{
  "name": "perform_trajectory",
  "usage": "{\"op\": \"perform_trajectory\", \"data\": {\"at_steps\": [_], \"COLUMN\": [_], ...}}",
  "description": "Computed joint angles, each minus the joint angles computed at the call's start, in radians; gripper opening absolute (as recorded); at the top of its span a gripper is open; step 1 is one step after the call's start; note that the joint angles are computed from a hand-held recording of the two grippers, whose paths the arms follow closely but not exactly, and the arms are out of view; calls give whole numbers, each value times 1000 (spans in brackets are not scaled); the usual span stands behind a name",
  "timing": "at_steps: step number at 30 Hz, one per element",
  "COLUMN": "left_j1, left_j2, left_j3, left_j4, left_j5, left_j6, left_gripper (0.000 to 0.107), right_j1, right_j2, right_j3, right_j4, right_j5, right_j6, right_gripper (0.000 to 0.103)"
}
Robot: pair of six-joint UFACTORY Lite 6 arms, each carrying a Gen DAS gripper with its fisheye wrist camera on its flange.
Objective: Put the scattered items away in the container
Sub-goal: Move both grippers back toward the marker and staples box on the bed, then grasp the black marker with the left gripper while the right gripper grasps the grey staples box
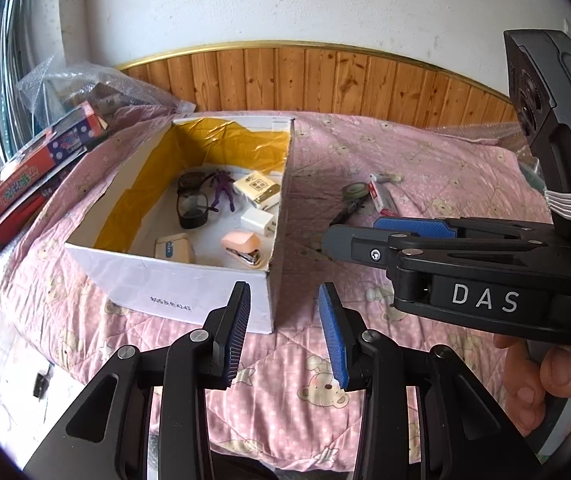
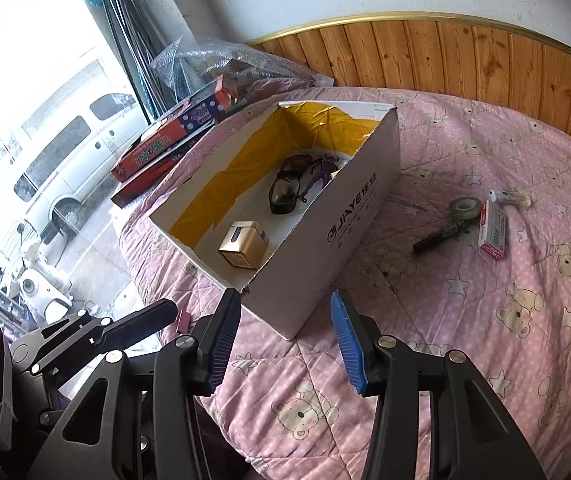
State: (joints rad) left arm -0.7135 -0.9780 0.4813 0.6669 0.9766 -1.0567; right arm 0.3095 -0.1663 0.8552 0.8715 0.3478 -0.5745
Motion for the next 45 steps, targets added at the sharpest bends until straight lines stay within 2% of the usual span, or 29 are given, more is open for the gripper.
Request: {"op": "perform_trajectory", "data": {"at_steps": [3,7,9,13,21,25,28,30,33,36,41,45], "left_j1": [-75,-87,-54,5,114,194,266,309,332,344,399,434], "left_j2": [52,137,185,310,613,797,956,1051,1200,1343,1559,1698], "left_j3": [7,21,29,65,210,312,409,471,579,703,910,1044], "left_j4": [58,77,65,64,86,64,-25,-146,-184,-110,-240,-381], "left_j5": [10,-52,-113,-229,-457,-582,-658,-704,-730,-728,-721,-711], "left_j6": [-63,-82,-64,-53,-13,45,141,248,274,204,319,442], "left_gripper": [38,38,38,38,40,44,44,44,44,44,44,44], "right_j1": [-35,-106,-164,-276,-458,-510,-533,-539,-538,-530,-518,-495], "right_j2": [-47,-87,-85,-37,154,308,437,530,676,818,1042,1139], "right_j3": [-57,-127,-159,-182,-87,38,158,251,404,566,844,996], "right_j4": [91,214,324,435,514,504,469,431,355,251,68,-12], "right_j5": [-2,4,29,76,145,156,152,148,140,138,166,181], "right_j6": [-85,-205,-313,-439,-562,-568,-545,-514,-435,-329,-151,-120], "right_gripper": [49,49,49,49,49,49,49,49,49,49,55,60]}}
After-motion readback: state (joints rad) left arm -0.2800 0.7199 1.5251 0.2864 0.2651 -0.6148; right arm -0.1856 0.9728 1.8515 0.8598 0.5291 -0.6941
